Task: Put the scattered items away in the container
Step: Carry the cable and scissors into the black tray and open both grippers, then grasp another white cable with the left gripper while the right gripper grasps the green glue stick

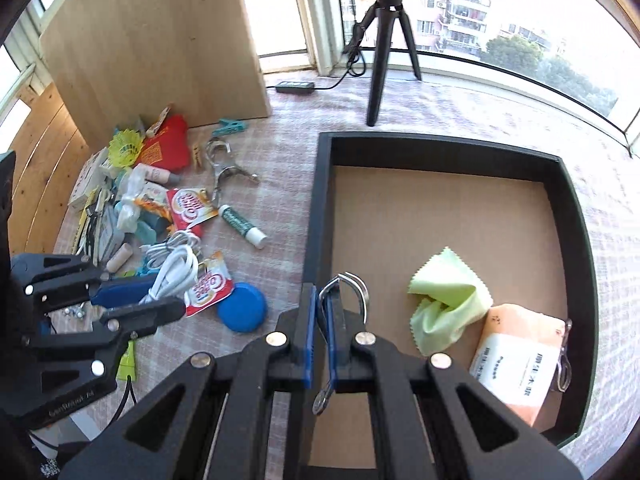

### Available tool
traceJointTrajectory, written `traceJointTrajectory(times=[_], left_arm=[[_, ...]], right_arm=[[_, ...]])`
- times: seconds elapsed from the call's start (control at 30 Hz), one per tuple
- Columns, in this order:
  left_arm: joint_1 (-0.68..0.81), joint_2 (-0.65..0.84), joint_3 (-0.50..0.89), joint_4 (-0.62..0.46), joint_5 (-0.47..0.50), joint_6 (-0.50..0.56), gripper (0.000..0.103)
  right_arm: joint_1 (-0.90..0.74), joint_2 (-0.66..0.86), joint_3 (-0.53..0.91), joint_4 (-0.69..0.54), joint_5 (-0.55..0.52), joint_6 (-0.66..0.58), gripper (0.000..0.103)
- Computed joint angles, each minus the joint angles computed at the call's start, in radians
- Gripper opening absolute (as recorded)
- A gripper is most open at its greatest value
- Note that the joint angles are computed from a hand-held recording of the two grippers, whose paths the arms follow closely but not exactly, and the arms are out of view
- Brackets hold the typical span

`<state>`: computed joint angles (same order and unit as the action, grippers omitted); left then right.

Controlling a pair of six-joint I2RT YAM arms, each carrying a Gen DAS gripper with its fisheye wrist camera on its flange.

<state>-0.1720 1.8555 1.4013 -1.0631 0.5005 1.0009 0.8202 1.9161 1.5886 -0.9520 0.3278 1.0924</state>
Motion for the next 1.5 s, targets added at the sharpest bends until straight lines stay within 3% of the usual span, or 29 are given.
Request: traceJointTrajectory(times=[0.23,0.5,0.53,0.57,0.63,0.67,0.9,1.37,1.5], left_arm=[[-0.189,-0.153,-0.189,0.079,-0.005,-0.097,0.015],[-0.296,-0.209,-0.267,0.126,-0.019,-0.165,0.015],[-0.304,-0.208,-0.266,0.119,-0.018,-0.163,0.018],[-0.309,-0.206,-0.263,0.108,-0.018,-0.157,0.030],[-0.307,-0.221,-0.274,0.111,-0.020,-0.152,0.055],[-0.300,-0.234,-0.284,0.121,-0.016,-0.143,0.056],[-0.228,-0.220,-0.259,0.134,-0.025,-0.101,0.054],[0.049,0.035,0.009,0.139,-0.083,0.023,0.053],[0.125,0.154,0.127,0.146,-0.129,0.048,0.040]], right_arm=[[-0.094,-0.152,-0.197,0.010,0.016,0.027,0.005],[-0.123,-0.240,-0.316,0.013,0.016,0.057,0.006],[-0.126,-0.247,-0.325,0.019,0.013,0.052,0.006],[-0.130,-0.255,-0.335,0.030,0.003,0.044,0.008],[-0.134,-0.259,-0.339,0.037,-0.019,0.032,0.035],[-0.129,-0.254,-0.330,0.030,-0.014,0.026,0.041],[-0.105,-0.217,-0.260,-0.013,0.015,0.013,0.044],[-0.061,-0.143,-0.124,0.000,0.014,-0.084,0.044],[-0.053,-0.031,-0.010,0.000,-0.014,-0.161,0.042]])
